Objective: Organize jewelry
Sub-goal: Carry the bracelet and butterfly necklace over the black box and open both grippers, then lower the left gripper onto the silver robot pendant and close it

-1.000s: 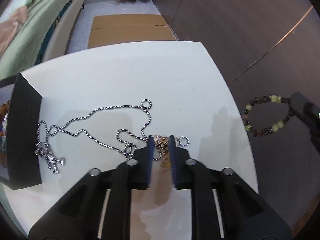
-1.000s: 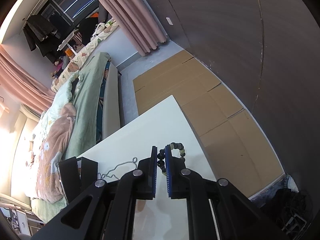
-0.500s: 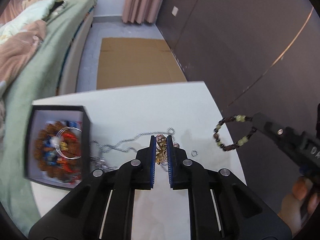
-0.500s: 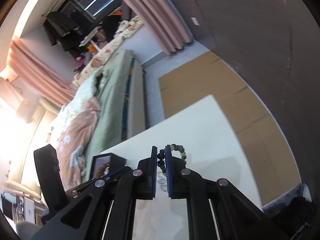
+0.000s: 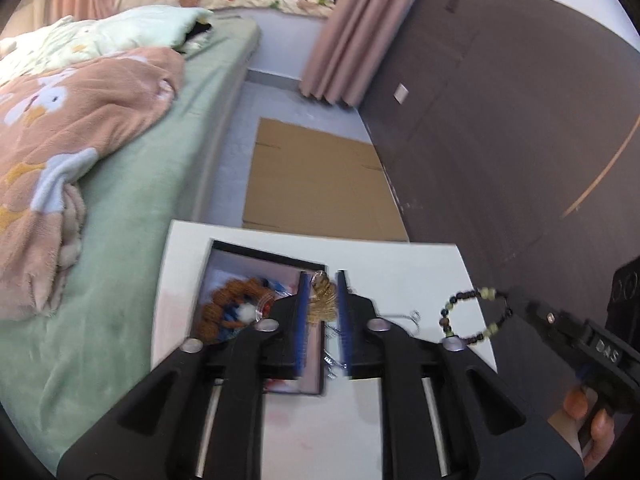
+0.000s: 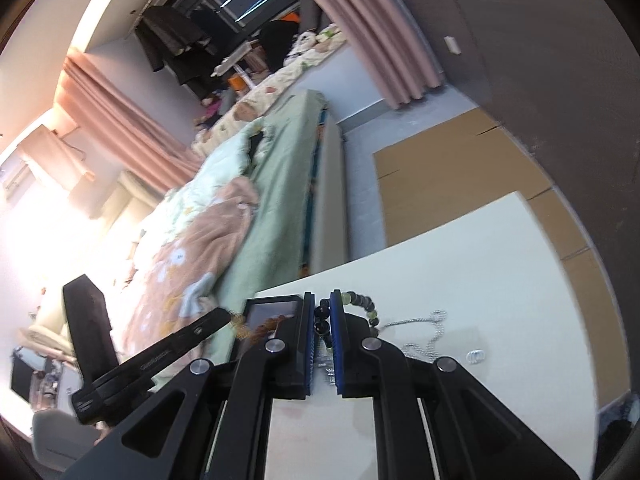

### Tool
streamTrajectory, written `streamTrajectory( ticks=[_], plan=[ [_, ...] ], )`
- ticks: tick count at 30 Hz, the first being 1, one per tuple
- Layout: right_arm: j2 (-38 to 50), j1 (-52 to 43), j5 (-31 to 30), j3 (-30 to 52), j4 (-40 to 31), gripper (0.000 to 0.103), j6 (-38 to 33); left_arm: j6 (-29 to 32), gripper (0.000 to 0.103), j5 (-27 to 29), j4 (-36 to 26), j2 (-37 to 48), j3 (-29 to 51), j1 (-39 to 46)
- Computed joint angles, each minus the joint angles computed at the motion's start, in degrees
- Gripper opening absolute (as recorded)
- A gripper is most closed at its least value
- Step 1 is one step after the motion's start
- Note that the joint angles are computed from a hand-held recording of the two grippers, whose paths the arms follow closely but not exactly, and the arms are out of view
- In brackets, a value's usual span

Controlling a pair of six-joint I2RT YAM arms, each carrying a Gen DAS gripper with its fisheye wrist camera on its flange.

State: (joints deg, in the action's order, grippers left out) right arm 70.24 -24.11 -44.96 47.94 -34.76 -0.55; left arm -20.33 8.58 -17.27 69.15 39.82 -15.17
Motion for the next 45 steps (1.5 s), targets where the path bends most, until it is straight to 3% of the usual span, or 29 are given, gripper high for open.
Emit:
streamTrajectory(
  ticks=[1, 4, 12, 18, 19, 20, 21, 22, 34, 45],
  plan=[
    [-0.3, 1.3, -0.1, -0.5, 0.9, 0.008, 1.1, 0.0, 0.062, 0.6, -0.1, 0.3, 0.1, 1.3],
    [-1.3, 5.1, 0.4, -2.0, 4.0, 0.008, 4.3, 0.9, 0.075, 3.8, 1.0, -1.7, -1.8, 5.1],
    [-1.4, 17.0, 3.3, -4.4, 14.7, 0.008, 14.3, 5.8, 0.093, 9.1, -0.3, -2.1, -1.2, 14.1],
    [0.9, 25.5, 7.7, -5.1, 23.1, 0.012, 20.7, 7.1, 0.094, 11.7, -0.2, 0.8, 0.1, 18.6],
    [2.1, 27.1, 8.5, -4.3, 23.2, 0.019, 20.3, 7.2, 0.094, 11.9, -0.3, 1.2, 0.3, 19.0],
    [4.0, 28.4, 8.6, -2.7, 21.6, 0.052, 19.0, 7.2, 0.094, 12.1, -0.3, 1.5, 0.5, 19.4],
    [4.3, 29.3, 9.5, -2.4, 21.3, 0.066, 18.8, 7.3, 0.094, 12.5, -0.3, 1.6, 0.6, 19.8],
    [3.1, 29.7, 12.2, -3.5, 22.6, 0.071, 19.3, 7.2, 0.094, 12.8, -0.2, 1.7, 0.6, 19.9],
    [2.8, 15.9, 11.7, -2.9, 11.3, 0.071, 12.7, 5.0, 0.094, 10.7, -0.4, -0.4, -1.1, 13.9],
    [3.4, 2.9, 11.0, -1.2, -0.3, 0.07, 0.7, -0.5, 0.094, 1.6, -0.6, -3.0, -4.5, -0.5]
  ],
)
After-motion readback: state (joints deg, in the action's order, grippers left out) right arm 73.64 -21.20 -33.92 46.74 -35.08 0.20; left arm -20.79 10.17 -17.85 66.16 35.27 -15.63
